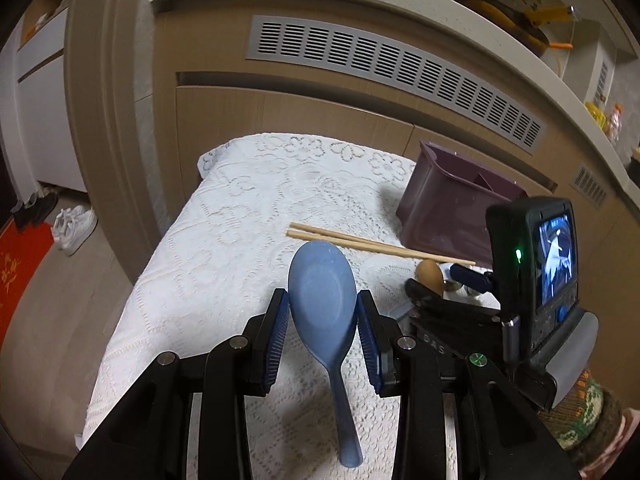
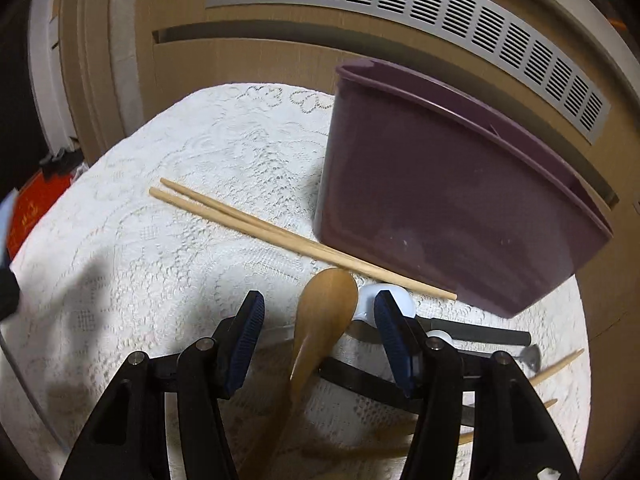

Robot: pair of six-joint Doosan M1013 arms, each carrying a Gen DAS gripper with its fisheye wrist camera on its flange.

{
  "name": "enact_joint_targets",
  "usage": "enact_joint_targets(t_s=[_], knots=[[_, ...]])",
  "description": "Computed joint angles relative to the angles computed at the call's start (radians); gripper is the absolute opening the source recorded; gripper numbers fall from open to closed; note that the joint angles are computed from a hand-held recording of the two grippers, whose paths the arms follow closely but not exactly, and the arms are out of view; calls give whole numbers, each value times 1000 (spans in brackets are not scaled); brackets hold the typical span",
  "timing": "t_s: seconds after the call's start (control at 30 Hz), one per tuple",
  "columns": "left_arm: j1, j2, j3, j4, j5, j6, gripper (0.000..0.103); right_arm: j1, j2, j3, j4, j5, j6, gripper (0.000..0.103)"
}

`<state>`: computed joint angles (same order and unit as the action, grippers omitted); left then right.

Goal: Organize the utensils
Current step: 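Close left tool on blue plastic spoon while right tool grasps wooden spoon, then lift blue spoon with left tool while right tool lifts wooden spoon toward caddy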

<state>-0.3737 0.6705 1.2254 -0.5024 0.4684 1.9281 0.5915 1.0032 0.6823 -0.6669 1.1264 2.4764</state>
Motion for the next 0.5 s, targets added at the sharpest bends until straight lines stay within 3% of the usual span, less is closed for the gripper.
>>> enact_joint_targets(t_s=[0.13, 0.33, 0.5], knots=[[4, -9, 15, -39, 1, 33, 35, -5, -53, 85, 33, -25, -40, 24], [-4, -25, 36, -87, 11, 78, 35, -24, -198, 313, 118, -189, 89, 22], [-13, -47, 62, -140, 23, 143, 35, -11, -288, 445, 91, -286, 188, 22]])
